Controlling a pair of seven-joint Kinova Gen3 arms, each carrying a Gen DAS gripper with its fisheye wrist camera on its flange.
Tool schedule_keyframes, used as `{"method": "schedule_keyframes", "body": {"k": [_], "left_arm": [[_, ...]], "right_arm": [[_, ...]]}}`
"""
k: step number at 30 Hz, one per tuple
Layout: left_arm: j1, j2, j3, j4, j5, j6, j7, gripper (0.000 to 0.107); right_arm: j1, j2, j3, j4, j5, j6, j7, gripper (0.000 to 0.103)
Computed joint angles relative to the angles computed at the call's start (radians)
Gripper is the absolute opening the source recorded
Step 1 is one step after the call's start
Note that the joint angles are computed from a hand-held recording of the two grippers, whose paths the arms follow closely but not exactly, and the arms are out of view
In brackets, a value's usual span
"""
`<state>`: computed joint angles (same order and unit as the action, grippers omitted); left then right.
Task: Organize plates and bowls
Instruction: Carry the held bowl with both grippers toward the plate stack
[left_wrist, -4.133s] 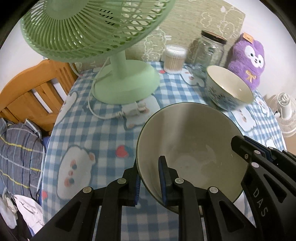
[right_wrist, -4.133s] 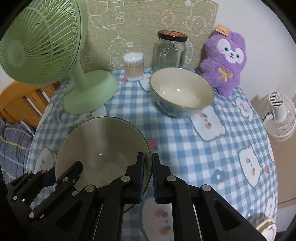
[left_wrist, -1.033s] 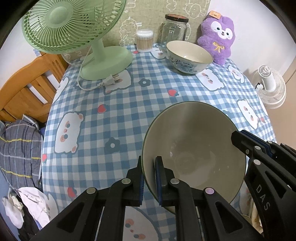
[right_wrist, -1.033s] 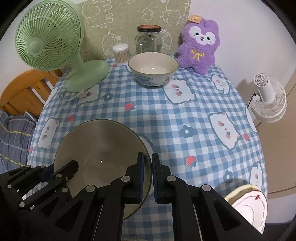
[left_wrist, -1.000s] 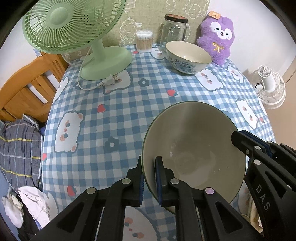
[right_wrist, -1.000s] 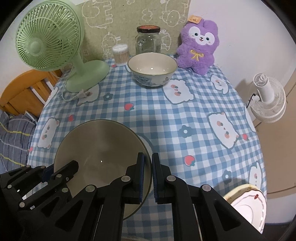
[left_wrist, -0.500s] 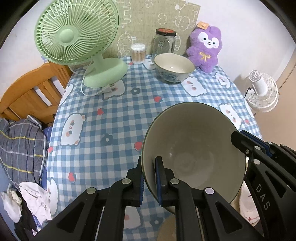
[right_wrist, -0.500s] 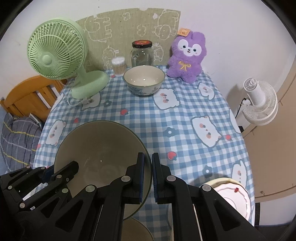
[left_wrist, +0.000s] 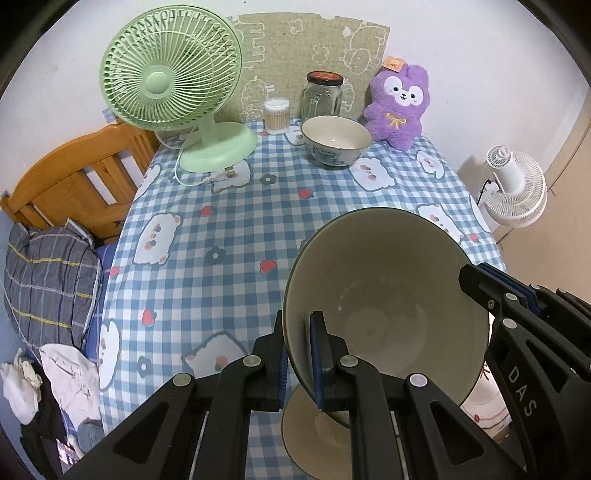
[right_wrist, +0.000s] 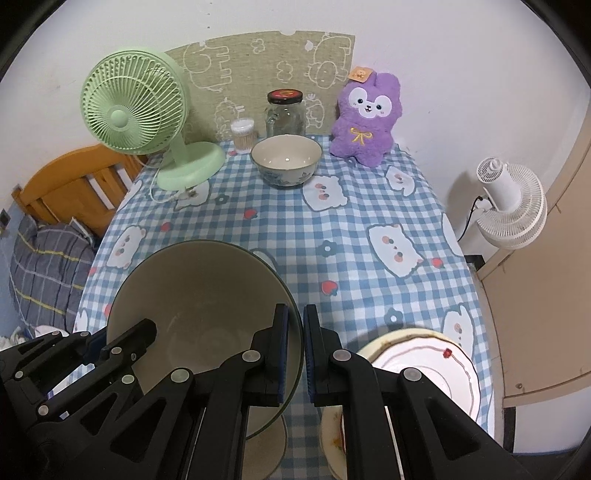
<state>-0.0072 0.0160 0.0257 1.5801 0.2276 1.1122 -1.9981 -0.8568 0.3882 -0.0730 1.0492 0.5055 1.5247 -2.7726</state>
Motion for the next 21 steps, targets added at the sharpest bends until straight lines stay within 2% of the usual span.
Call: {"method": "schedule_keyframes", "body": {"k": [10,21], "left_arm": [[-0.002,-0.067,-0.014,0.062,-0.010,0.007,0.016,0.007],[-0.003,-0.093,-0.022,0.128,-0.021,0.012,0.030,0.007]], "right_arm": [[-0.020,-0.029,-0.025,0.038,-0.015,0.002,-0.020,0.011],[-0.018,-0.039,-0.047,0.089,-0.052,-0.011,-0.027,0.011]]}}
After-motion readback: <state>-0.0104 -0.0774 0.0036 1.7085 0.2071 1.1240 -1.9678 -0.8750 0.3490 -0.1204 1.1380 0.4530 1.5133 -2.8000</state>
